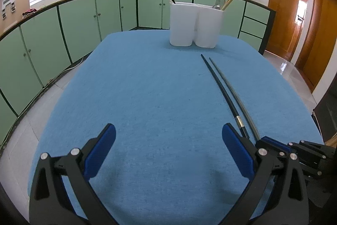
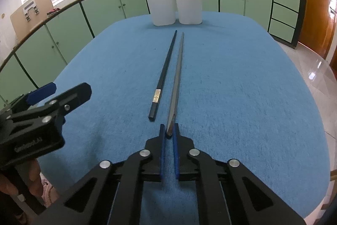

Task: Organize utensils
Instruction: 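Close the right tool on the tip of the grey metal chopstick, then close the left tool on the black chopstick's gold band while the right tool holds the grey one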

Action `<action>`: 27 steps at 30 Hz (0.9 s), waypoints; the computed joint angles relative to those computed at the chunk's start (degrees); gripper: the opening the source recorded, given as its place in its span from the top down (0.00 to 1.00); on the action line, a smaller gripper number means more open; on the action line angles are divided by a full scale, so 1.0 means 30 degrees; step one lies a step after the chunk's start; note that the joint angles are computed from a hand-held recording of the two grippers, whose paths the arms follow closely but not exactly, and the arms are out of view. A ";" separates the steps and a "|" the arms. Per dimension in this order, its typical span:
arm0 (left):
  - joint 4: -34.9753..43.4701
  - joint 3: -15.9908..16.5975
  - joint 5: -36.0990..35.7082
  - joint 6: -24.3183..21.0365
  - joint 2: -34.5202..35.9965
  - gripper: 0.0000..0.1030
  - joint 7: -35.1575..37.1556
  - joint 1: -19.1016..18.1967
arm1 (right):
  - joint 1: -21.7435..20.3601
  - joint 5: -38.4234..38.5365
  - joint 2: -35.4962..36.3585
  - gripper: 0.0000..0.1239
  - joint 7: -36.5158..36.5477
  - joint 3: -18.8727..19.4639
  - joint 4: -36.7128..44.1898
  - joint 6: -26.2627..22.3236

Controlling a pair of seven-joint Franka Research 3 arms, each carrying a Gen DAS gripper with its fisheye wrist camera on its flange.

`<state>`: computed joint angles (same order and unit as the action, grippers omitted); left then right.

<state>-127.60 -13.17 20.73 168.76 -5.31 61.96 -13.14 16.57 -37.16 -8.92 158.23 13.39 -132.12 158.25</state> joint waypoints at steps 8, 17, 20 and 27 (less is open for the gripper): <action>0.0035 0.0008 -0.0514 -0.0003 0.0019 0.05 0.0298 -0.0213 | -0.0269 -0.0646 -0.0270 0.96 0.0919 0.0116 -0.0189 -0.0214; 0.0491 -0.0100 -0.3691 0.0048 0.0615 0.06 0.2759 -0.1372 | -0.1425 -0.0587 -0.1970 0.96 0.2406 0.0255 -0.1788 -0.0105; 0.0724 -0.0285 -0.4603 0.0154 0.0952 0.08 0.3373 -0.1678 | -0.1884 -0.0186 -0.2453 0.96 0.2352 0.0386 -0.2309 0.0211; 0.1723 -0.0744 -0.5447 -0.1015 0.2075 0.37 0.4160 -0.1907 | -0.2779 0.0842 -0.2912 0.96 0.1820 0.0990 -0.2923 0.1024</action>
<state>-122.43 -15.40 4.39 165.71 0.91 74.45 -18.86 8.23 -34.64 -17.65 163.69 16.36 -140.89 161.32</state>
